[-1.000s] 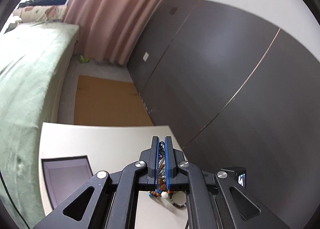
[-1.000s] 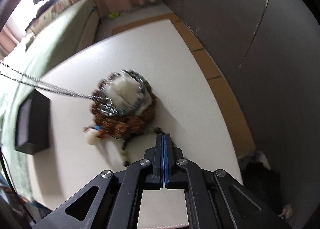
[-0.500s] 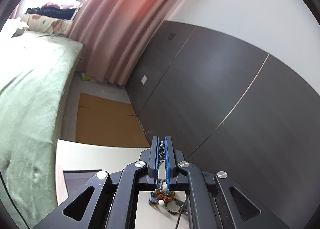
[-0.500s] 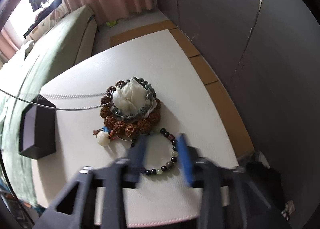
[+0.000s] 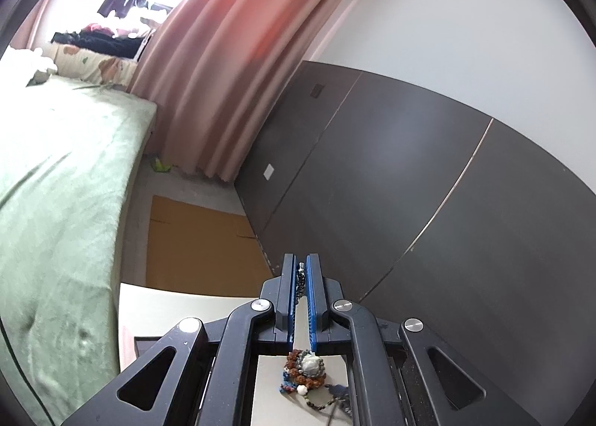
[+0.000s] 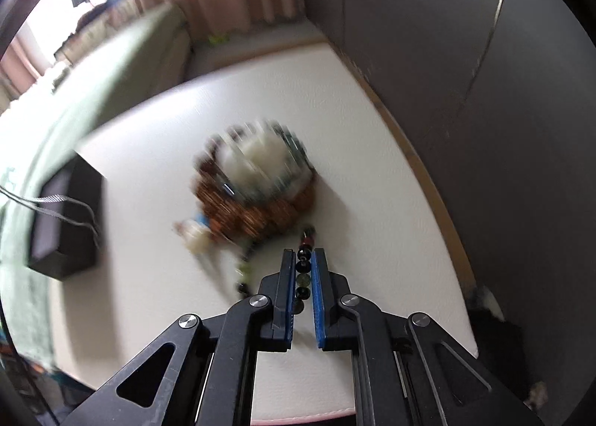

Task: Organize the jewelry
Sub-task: 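Lift the necklace with left gripper while right gripper carries the bracelet toward the black box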

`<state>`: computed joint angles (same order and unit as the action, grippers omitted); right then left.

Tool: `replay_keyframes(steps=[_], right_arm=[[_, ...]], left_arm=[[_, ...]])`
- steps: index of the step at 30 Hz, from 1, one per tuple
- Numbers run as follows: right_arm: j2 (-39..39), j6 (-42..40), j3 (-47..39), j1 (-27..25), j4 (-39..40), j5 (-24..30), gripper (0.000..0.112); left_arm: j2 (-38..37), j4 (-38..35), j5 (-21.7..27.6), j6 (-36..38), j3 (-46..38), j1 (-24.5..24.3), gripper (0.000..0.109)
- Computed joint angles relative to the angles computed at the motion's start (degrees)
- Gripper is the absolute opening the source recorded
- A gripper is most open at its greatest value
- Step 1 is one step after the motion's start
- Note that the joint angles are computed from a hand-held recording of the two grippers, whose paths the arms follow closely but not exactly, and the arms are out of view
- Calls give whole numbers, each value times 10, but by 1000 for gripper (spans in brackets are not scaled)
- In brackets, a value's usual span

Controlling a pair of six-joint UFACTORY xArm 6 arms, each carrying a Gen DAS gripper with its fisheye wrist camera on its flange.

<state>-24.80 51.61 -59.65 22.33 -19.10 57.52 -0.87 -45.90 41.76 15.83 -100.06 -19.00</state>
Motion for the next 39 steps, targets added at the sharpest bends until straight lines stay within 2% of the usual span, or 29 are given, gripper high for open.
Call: replay_keyframes(steps=[5, 8, 16, 23, 29, 39], right_arm=[[-29, 41, 12, 20, -38, -83, 9], [-19, 72, 6, 39, -69, -125, 9], [4, 66, -20, 51, -59, -183, 9], [20, 48, -26, 50, -36, -214, 9], [21, 34, -21, 54, -10, -217, 9], [8, 25, -12, 57, -2, -219, 9]], left_arm=[[-9, 12, -12, 3, 0, 1, 4], [-9, 18, -18, -2, -6, 2, 4], [6, 30, -27, -12, -33, 4, 4], [9, 17, -47, -16, -49, 11, 4], [1, 21, -64, -15, -46, 1, 4], [2, 65, -52, -45, -24, -6, 4]])
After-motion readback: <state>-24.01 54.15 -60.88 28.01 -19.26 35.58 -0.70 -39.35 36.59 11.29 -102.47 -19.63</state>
